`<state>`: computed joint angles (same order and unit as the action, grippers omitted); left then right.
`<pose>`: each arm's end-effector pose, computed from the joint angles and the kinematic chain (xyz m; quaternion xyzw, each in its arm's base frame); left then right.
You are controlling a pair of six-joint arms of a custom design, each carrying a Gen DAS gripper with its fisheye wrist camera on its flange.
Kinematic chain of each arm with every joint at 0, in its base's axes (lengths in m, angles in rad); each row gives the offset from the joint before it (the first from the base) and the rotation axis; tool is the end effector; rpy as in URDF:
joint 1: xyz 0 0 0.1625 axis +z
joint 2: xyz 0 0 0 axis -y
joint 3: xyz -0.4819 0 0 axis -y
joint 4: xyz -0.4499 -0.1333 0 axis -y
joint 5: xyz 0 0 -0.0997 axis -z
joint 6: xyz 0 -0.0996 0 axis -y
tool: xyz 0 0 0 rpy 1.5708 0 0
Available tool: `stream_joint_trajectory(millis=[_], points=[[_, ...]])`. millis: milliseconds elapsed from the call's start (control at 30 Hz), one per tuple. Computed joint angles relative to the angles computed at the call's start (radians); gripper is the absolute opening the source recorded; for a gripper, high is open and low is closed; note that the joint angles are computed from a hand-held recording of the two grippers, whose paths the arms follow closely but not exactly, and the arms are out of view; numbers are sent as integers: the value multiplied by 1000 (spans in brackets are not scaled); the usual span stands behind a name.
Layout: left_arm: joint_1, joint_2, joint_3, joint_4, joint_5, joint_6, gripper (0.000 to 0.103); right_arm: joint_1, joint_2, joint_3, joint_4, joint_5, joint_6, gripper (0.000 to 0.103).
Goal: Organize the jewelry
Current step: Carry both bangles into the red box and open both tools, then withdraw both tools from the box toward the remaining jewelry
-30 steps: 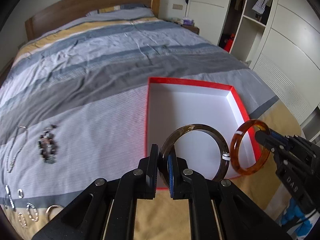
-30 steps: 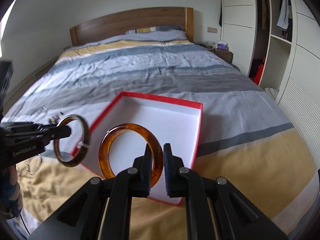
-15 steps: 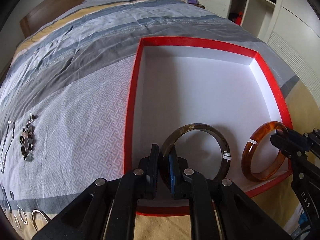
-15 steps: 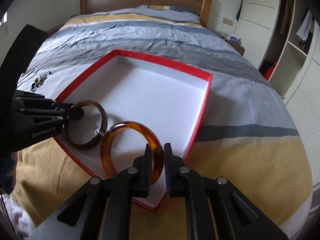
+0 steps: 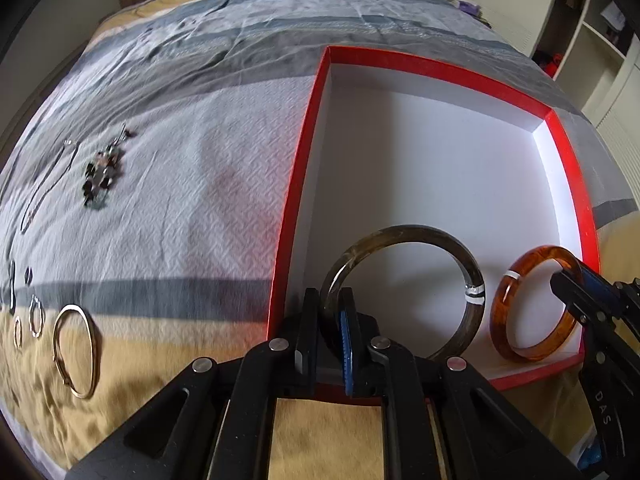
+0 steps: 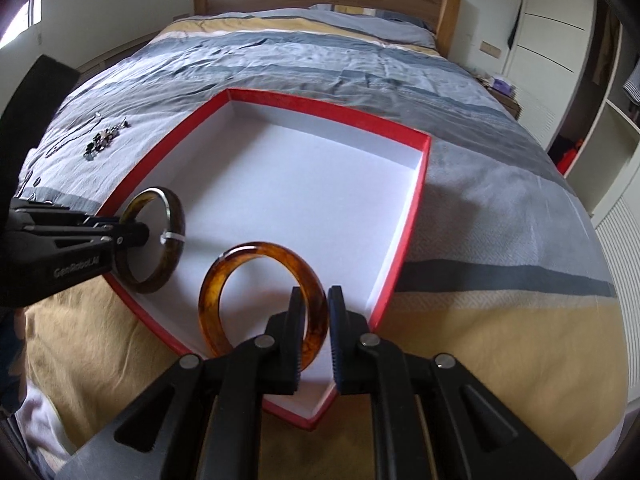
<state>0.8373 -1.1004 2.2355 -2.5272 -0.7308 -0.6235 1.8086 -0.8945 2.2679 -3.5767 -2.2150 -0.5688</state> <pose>-0.1770 -0.5063 0.1010 0.0863 0.9061 -0.1915 0.3673 0.1933 -0.4855 0.0919 0.2633 -0.8678 0.2414 0.3454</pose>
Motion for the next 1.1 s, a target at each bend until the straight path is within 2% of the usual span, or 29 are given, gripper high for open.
stream_joint_trajectory(millis=[267, 333, 367, 400, 467, 500, 533, 633, 700, 767, 833, 967, 1100], points=[[-10, -12, -25, 143, -8, -147, 14, 9, -16, -11, 66, 0, -22, 12], [-10, 0, -44, 179, -2, -167, 15, 13, -28, -4, 66, 4, -23, 18], [-9, 7, -56, 196, 2, -176, 15, 17, -39, 3, 63, 13, -23, 28], [-10, 13, -67, 222, 6, -188, 15, 19, -51, 8, 74, 20, -13, 32], [-13, 20, -79, 247, 14, -197, 14, 34, -64, 15, 72, 6, -6, 34], [-15, 19, -79, 250, 15, -191, 14, 42, -66, 17, 60, -12, -5, 41], [-14, 18, -79, 238, 11, -172, 16, 47, -75, 24, 49, -17, 0, 44], [-16, -11, -56, 155, -41, -106, 31, 56, -131, 57, 39, -13, 56, 45], [-34, -36, -36, 130, -46, -82, 36, 63, -161, 79, 30, -34, 87, 45], [-64, -64, -12, 115, -25, -68, 50, 69, -186, 102, 16, -48, 111, 45], [-104, -107, 20, 98, -5, -52, 53, 81, -217, 128, 18, -74, 151, 45], [-175, -229, 96, 96, 15, -34, 54, 125, -273, 178, 28, -104, 252, 45], [-232, -371, 151, 223, 25, -48, 54, 195, -283, 202, 34, -131, 319, 45]])
